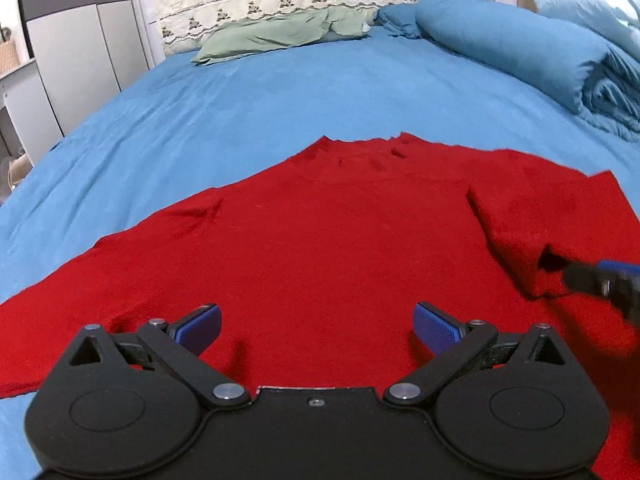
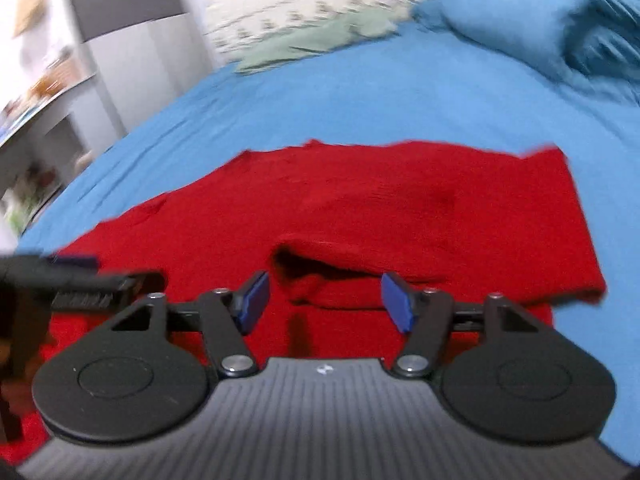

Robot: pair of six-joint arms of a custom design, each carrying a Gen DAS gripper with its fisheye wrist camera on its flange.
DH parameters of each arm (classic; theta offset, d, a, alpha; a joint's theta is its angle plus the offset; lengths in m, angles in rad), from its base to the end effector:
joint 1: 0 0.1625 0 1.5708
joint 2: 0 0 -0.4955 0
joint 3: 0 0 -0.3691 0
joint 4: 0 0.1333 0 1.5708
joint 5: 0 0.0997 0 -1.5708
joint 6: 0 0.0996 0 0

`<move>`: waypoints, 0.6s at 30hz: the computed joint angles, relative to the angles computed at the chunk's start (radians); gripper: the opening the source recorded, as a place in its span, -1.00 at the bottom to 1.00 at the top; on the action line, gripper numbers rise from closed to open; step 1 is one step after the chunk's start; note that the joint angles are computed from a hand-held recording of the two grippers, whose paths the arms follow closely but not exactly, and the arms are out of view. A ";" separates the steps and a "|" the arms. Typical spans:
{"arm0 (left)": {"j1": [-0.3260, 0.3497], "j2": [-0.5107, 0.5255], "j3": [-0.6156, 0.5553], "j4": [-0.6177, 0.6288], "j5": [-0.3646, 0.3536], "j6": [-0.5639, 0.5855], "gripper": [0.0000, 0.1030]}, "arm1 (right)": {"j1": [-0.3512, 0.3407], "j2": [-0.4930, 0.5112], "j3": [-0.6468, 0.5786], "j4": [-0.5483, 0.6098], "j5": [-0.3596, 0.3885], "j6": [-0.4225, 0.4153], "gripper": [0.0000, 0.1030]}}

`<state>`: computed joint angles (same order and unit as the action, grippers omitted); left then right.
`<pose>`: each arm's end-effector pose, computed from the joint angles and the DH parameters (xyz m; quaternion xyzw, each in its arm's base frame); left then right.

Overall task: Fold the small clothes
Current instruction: 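Carry the held sleeve across the sweater body with the right gripper and release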

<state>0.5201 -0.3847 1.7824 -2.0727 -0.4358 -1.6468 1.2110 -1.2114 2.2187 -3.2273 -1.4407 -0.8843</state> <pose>-0.3682 -0.4685 -0.1192 -0.0007 0.7949 -0.3922 0.4629 -0.0429 -0.5293 0.2959 0.2652 -0.9081 0.2945 0.1354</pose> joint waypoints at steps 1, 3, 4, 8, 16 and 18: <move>-0.004 0.001 0.000 0.005 0.000 -0.005 1.00 | -0.006 0.005 -0.005 -0.022 -0.001 0.053 0.30; -0.004 0.001 0.006 -0.023 0.008 0.005 1.00 | -0.018 0.001 -0.002 -0.059 0.003 0.127 0.26; -0.005 -0.001 0.015 -0.050 0.013 0.014 1.00 | -0.020 0.005 0.000 -0.095 -0.009 0.146 0.26; -0.008 -0.003 0.029 -0.085 0.023 0.020 1.00 | -0.009 0.046 -0.004 -0.189 -0.055 0.160 0.23; 0.000 -0.014 0.035 -0.066 0.018 -0.018 1.00 | 0.044 0.084 0.000 -0.237 -0.053 0.142 -0.58; 0.001 -0.021 0.044 -0.067 0.019 -0.027 1.00 | 0.073 0.087 -0.013 -0.203 -0.012 0.146 -0.58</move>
